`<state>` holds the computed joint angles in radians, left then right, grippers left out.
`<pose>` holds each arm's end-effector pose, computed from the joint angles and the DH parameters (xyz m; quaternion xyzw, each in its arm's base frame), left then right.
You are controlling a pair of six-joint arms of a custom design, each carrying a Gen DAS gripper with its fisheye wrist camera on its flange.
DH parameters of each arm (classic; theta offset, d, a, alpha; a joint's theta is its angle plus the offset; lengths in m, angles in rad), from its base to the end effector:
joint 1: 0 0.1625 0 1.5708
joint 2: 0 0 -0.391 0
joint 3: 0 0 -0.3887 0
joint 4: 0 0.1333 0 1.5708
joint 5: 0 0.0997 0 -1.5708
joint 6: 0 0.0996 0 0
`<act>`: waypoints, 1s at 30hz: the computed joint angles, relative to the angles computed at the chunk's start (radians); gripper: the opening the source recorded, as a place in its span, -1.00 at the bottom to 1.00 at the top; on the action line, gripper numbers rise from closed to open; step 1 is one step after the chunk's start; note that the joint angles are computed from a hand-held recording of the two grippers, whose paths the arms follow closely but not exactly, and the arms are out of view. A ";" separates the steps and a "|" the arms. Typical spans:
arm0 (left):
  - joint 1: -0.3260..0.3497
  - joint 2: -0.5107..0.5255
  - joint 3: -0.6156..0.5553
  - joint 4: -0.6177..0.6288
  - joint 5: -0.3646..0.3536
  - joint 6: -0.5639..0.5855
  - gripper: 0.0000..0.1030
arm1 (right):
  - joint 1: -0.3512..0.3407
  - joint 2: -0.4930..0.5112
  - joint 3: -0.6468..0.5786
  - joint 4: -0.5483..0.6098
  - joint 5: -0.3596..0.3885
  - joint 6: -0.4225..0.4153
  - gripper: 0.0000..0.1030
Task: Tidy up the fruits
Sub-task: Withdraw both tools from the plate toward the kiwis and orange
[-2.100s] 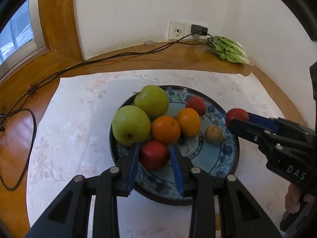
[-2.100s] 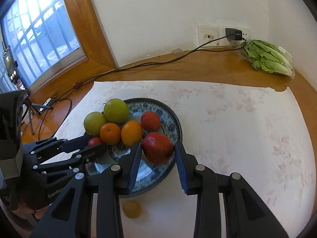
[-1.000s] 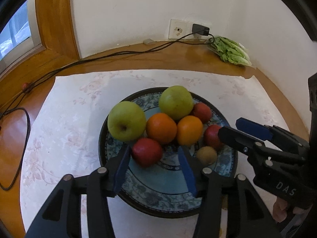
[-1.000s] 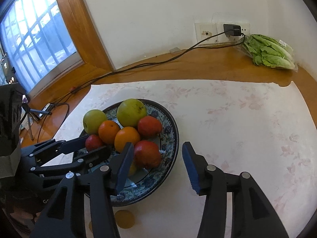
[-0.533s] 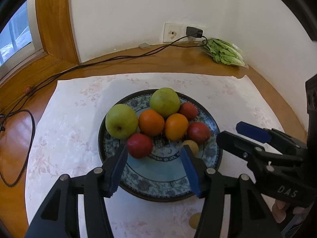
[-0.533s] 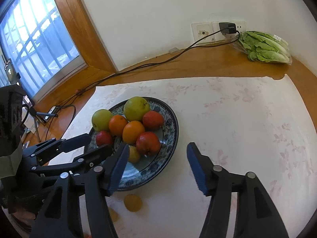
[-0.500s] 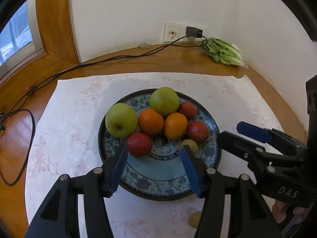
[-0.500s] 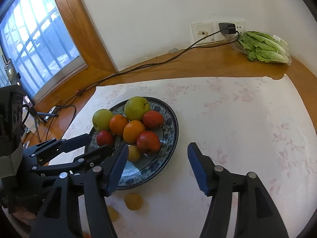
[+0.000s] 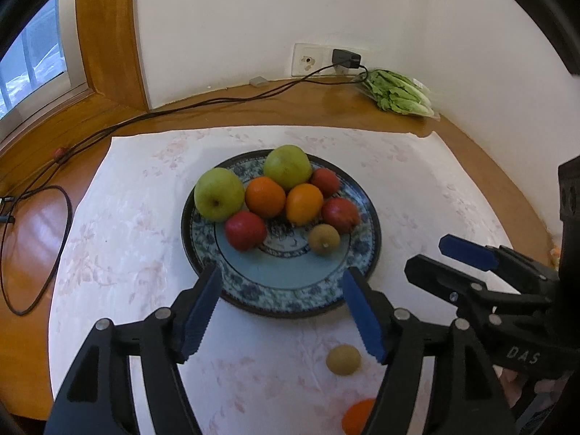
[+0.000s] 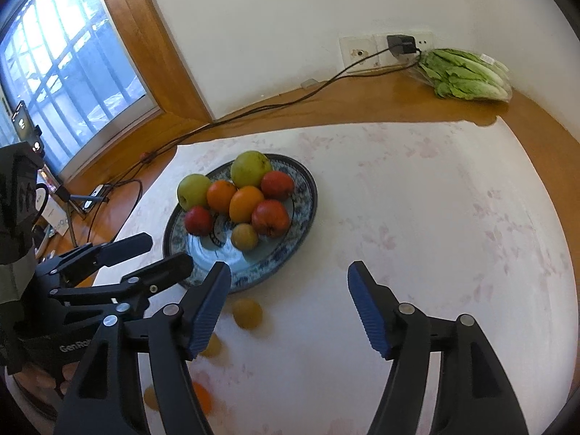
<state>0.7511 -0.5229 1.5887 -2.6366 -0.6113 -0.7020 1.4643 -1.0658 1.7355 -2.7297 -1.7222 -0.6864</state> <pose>-0.3113 -0.5846 -0.0396 0.0522 0.8856 -0.3183 0.3343 0.0508 -0.6372 0.2233 0.2590 -0.9323 0.1944 0.1609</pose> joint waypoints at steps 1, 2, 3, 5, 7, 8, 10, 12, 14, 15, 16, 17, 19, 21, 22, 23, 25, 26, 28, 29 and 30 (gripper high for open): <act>-0.004 -0.003 0.005 0.001 -0.002 -0.006 0.44 | -0.003 -0.006 0.007 -0.001 -0.001 0.003 0.34; -0.007 -0.006 0.010 0.007 -0.004 -0.014 0.44 | -0.008 -0.015 0.016 0.000 -0.001 0.008 0.34; -0.010 -0.009 0.015 0.011 -0.007 -0.023 0.44 | -0.011 -0.020 0.020 -0.001 0.000 0.011 0.34; -0.015 -0.017 0.028 0.012 -0.016 -0.038 0.44 | -0.018 -0.034 0.031 0.005 0.000 0.019 0.34; -0.020 -0.025 0.040 0.018 -0.022 -0.057 0.44 | -0.024 -0.046 0.042 0.005 -0.001 0.020 0.34; -0.022 -0.028 0.046 0.021 -0.025 -0.066 0.44 | -0.027 -0.052 0.049 0.002 -0.002 0.020 0.34; -0.028 -0.036 0.061 0.026 -0.033 -0.085 0.44 | -0.034 -0.064 0.060 -0.003 -0.002 0.021 0.34; -0.034 -0.043 0.074 0.035 -0.038 -0.104 0.44 | -0.042 -0.075 0.072 -0.003 -0.001 0.026 0.34; -0.039 -0.046 0.081 0.050 -0.037 -0.119 0.44 | -0.049 -0.084 0.083 -0.002 0.002 0.036 0.34; -0.041 -0.048 0.085 0.055 -0.036 -0.126 0.44 | -0.052 -0.088 0.089 -0.005 0.003 0.041 0.34; -0.044 -0.051 0.091 0.057 -0.037 -0.133 0.44 | -0.054 -0.091 0.094 -0.009 0.003 0.044 0.34; -0.046 -0.053 0.096 0.060 -0.039 -0.139 0.44 | -0.056 -0.097 0.103 -0.013 0.005 0.044 0.34; -0.050 -0.056 0.104 0.065 -0.042 -0.150 0.44 | -0.057 -0.107 0.116 -0.018 0.006 0.036 0.34; -0.053 -0.058 0.110 0.067 -0.044 -0.158 0.44 | -0.057 -0.116 0.131 -0.023 0.005 0.023 0.34; -0.054 -0.057 0.111 0.067 -0.047 -0.159 0.44 | -0.057 -0.120 0.137 -0.026 0.003 0.018 0.34; -0.055 -0.055 0.110 0.071 -0.050 -0.161 0.44 | -0.058 -0.123 0.142 -0.029 0.001 0.016 0.34; -0.055 -0.049 0.108 0.074 -0.055 -0.163 0.44 | -0.061 -0.128 0.151 -0.029 -0.001 0.015 0.34; -0.054 -0.046 0.106 0.074 -0.058 -0.162 0.44 | -0.063 -0.131 0.155 -0.026 -0.001 0.014 0.34; -0.053 -0.039 0.102 0.073 -0.064 -0.159 0.44 | -0.067 -0.137 0.162 -0.024 -0.002 0.009 0.34; -0.052 -0.034 0.097 0.076 -0.066 -0.158 0.44 | -0.069 -0.139 0.166 -0.026 -0.003 0.007 0.34; -0.051 -0.027 0.090 0.080 -0.069 -0.155 0.44 | -0.071 -0.142 0.170 -0.029 -0.004 0.004 0.34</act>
<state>0.6999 -0.5503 1.6789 -2.5566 -0.6801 -0.8574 1.3936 -1.2074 1.9054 -2.7588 -1.7258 -0.6825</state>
